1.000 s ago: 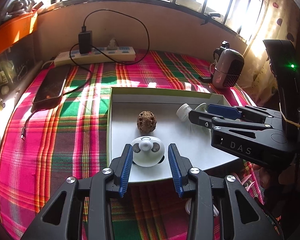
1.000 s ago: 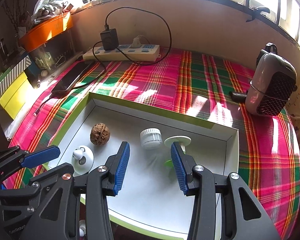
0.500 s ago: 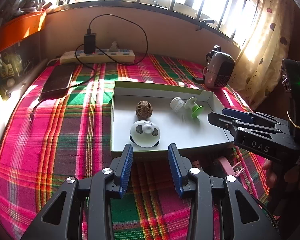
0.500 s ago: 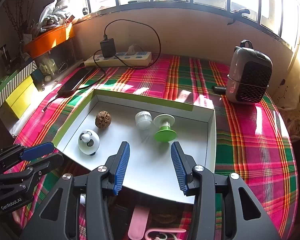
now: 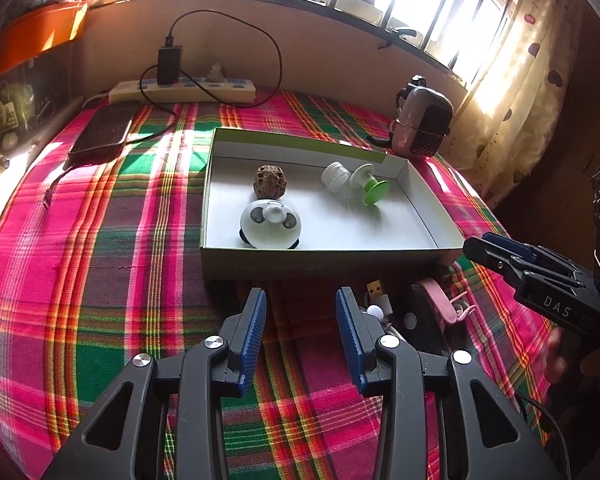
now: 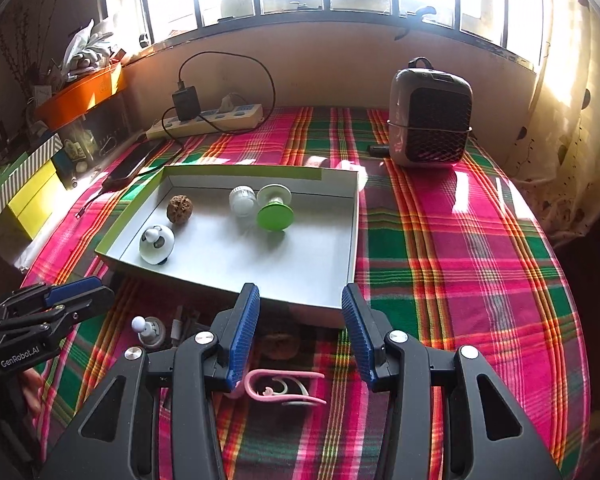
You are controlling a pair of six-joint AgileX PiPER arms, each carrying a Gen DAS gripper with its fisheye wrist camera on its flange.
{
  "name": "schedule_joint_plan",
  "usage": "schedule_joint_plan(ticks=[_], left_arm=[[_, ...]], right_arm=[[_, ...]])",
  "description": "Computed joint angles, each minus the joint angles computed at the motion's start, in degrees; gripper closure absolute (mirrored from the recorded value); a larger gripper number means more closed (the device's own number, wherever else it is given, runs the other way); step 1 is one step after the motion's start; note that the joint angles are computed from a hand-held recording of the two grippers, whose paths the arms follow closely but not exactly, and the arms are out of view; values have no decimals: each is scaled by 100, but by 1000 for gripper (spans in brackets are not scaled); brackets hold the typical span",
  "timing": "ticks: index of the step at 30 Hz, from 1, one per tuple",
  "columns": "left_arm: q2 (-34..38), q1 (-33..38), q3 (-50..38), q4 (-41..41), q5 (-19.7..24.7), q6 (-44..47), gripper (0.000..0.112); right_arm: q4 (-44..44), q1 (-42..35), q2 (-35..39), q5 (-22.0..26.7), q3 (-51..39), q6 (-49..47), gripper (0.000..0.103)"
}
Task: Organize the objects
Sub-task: 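Withdraw both grippers from the tray toward the objects beside it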
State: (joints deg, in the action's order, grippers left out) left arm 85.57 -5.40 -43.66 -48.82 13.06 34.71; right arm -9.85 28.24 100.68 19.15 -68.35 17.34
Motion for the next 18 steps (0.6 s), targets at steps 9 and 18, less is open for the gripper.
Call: schedule_joint_plan(ticks=[9,18], left_arm=[[25,-36,125,-509,14,507,78],[52,-38,129,-611,82,644,78]], right_arm=[[-1160,140,-283,-42,705,1455,57],[-1535,349,21,194,455,2027,46]])
